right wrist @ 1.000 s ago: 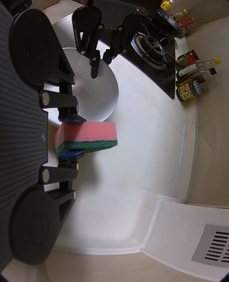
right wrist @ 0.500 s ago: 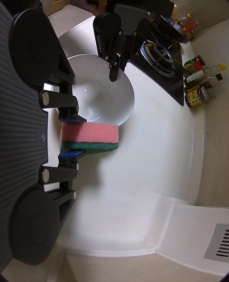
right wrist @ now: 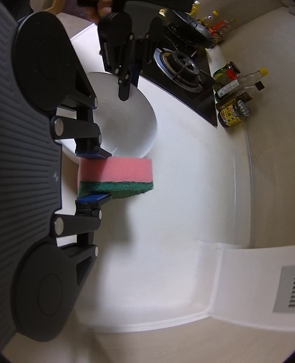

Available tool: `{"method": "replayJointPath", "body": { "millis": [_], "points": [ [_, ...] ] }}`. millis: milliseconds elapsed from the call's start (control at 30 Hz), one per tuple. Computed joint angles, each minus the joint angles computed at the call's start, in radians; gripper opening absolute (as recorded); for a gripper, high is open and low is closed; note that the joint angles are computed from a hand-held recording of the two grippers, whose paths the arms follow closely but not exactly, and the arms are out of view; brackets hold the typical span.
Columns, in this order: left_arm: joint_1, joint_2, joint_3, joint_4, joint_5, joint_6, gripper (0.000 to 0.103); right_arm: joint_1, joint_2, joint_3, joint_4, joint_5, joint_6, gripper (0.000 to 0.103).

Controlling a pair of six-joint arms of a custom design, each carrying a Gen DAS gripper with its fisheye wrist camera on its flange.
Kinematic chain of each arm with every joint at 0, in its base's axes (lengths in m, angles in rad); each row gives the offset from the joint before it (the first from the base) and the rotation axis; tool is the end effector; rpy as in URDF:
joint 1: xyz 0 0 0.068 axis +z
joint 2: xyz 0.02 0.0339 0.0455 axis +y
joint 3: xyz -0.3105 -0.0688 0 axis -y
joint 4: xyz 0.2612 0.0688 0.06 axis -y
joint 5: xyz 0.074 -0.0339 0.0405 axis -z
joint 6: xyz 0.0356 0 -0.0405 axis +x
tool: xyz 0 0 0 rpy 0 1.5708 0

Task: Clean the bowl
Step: 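Hold the bowl with the left gripper while the right gripper wipes its outer wall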

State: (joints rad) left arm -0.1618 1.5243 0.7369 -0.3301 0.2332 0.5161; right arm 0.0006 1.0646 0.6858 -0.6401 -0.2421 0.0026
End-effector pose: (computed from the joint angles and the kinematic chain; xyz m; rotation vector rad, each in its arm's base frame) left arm 0.2750 -0.0532 0.1833 0.9483 2.4747 -0.1978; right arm 0.1912 0.0086 0.2518 -0.0861 2.5737 0.3142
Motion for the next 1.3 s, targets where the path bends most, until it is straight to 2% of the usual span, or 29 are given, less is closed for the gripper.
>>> {"method": "replayJointPath", "body": {
  "millis": [100,200,267,300,367,433,467,567,667,733,867,1000,1033,1100,1233,1300],
  "points": [
    [0.008,0.052,0.065,-0.045,0.033,0.134,0.011,-0.015,0.007,0.018,-0.041,-0.012,-0.061,0.027],
    [-0.020,0.080,0.083,-0.018,0.037,0.289,0.014,-0.012,0.049,0.048,-0.034,0.004,-0.094,0.027],
    [-0.042,0.100,0.097,-0.001,0.029,0.336,0.014,0.016,0.070,0.056,-0.004,0.042,-0.083,0.027],
    [-0.045,0.111,0.109,0.000,0.025,0.309,0.014,0.050,0.090,0.061,0.024,0.088,-0.072,0.027],
    [-0.044,0.108,0.112,0.009,0.004,0.179,0.014,0.078,0.100,0.059,0.050,0.123,-0.061,0.027],
    [-0.031,0.051,0.068,0.024,-0.014,0.030,0.014,0.077,0.090,0.051,0.053,0.112,-0.050,0.027],
    [-0.025,0.021,0.041,0.036,-0.017,-0.009,0.014,0.068,0.078,0.043,0.051,0.098,-0.043,0.027],
    [-0.014,-0.018,-0.004,0.038,-0.015,-0.057,0.014,0.045,0.038,0.016,0.046,0.069,-0.022,0.027],
    [-0.018,-0.032,-0.035,0.051,-0.022,-0.045,0.014,0.037,-0.014,-0.010,0.024,0.055,-0.003,0.027],
    [-0.013,-0.024,-0.024,0.038,-0.017,-0.003,0.012,0.042,-0.033,-0.014,0.003,0.054,-0.002,0.027],
    [-0.012,0.010,0.040,-0.029,0.000,0.161,0.012,0.024,-0.013,0.010,-0.035,0.031,-0.040,0.027],
    [-0.025,0.076,0.121,-0.089,0.043,0.364,0.014,-0.023,0.055,0.037,0.004,0.002,-0.038,0.027],
    [-0.022,0.093,0.145,-0.109,0.053,0.379,0.014,-0.016,0.068,0.042,0.019,0.015,-0.033,0.027],
    [-0.016,0.116,0.178,-0.136,0.064,0.358,0.014,0.002,0.085,0.047,0.038,0.042,-0.024,0.027],
    [0.013,0.039,0.088,-0.071,0.051,0.048,0.013,0.039,0.058,0.029,0.038,0.066,-0.010,0.027],
    [0.020,0.009,0.041,-0.068,0.049,-0.048,0.014,0.033,0.030,0.011,0.031,0.050,0.004,0.027]
  ]
}}
